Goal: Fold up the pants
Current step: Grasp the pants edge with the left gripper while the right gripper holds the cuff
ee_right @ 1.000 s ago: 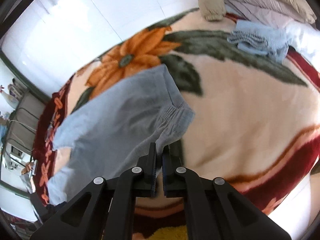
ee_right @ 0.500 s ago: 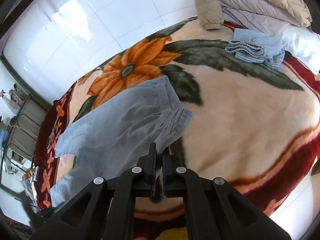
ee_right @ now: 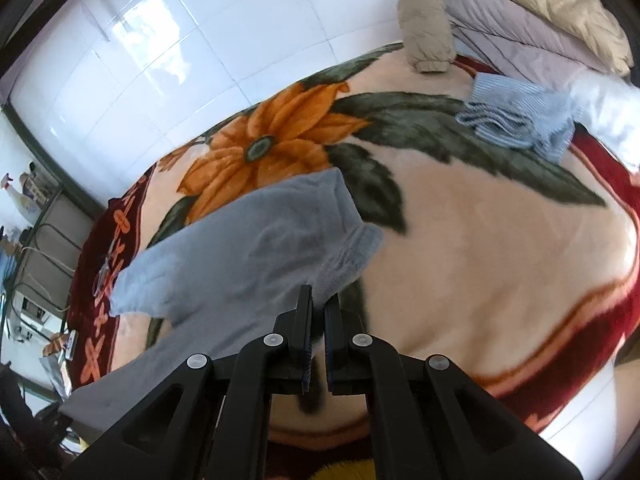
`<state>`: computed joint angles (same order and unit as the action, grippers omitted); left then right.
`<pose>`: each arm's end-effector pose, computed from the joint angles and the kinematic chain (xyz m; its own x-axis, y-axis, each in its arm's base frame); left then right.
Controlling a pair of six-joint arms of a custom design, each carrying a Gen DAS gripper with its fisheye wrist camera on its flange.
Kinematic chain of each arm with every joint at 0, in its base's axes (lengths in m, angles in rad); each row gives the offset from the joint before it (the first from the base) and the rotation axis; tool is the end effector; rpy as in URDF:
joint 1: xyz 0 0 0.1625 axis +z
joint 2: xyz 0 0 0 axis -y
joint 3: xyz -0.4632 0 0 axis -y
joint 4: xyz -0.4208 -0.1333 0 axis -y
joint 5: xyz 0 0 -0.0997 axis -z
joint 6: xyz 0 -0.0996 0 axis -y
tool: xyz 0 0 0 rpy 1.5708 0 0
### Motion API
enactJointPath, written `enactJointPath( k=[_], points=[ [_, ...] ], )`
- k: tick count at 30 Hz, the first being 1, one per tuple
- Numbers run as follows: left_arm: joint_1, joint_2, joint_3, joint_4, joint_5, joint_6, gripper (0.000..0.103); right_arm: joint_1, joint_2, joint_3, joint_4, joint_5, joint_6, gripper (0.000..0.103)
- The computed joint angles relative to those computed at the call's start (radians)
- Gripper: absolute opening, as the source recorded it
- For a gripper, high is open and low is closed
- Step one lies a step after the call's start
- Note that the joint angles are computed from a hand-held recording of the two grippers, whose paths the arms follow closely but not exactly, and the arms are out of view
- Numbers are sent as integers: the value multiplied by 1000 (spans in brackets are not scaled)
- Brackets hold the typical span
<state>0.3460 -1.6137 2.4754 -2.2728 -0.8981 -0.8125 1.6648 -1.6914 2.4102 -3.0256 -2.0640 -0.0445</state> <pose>-0.2538 -0.2992 0.2131 -0.7926 0.2860 -0.5385 0.5138 0.7888 -0.3373 0.1227 -0.3839 0.3472 -0.9028 0.2007 0.3804 -0.1098 0.7476 -0.6551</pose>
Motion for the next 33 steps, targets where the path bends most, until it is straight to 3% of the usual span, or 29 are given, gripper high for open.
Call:
enactJointPath(
  k=[7, 12, 14, 19, 22, 24, 27, 30, 33],
  points=[
    [138, 106, -140, 24, 139, 139, 5, 10, 167, -154, 21, -4, -10, 5],
    [280, 233, -222, -69, 195, 281, 5, -8, 315, -273, 47, -24, -14, 5],
    [342, 279, -253, -105, 186, 311, 5, -30, 364, -307, 45, -14, -20, 10],
    [458, 364, -305, -130, 167, 326, 7, -71, 394, -326, 38, 17, -11, 37],
    [493, 392, -316, -134, 154, 318, 11, -78, 374, -301, -13, 22, -48, 50],
    [499, 405, -312, -154, 163, 327, 15, -75, 369, -297, -33, -11, -82, 54],
    [496, 416, -295, -204, 176, 348, 17, -71, 389, -320, -42, -53, -137, 54],
    [494, 417, -283, -241, 162, 365, 24, -72, 411, -347, -27, -47, -180, 54],
    [494, 421, -279, -261, 161, 371, 26, -58, 473, -392, -9, -125, -237, 54]
  ],
)
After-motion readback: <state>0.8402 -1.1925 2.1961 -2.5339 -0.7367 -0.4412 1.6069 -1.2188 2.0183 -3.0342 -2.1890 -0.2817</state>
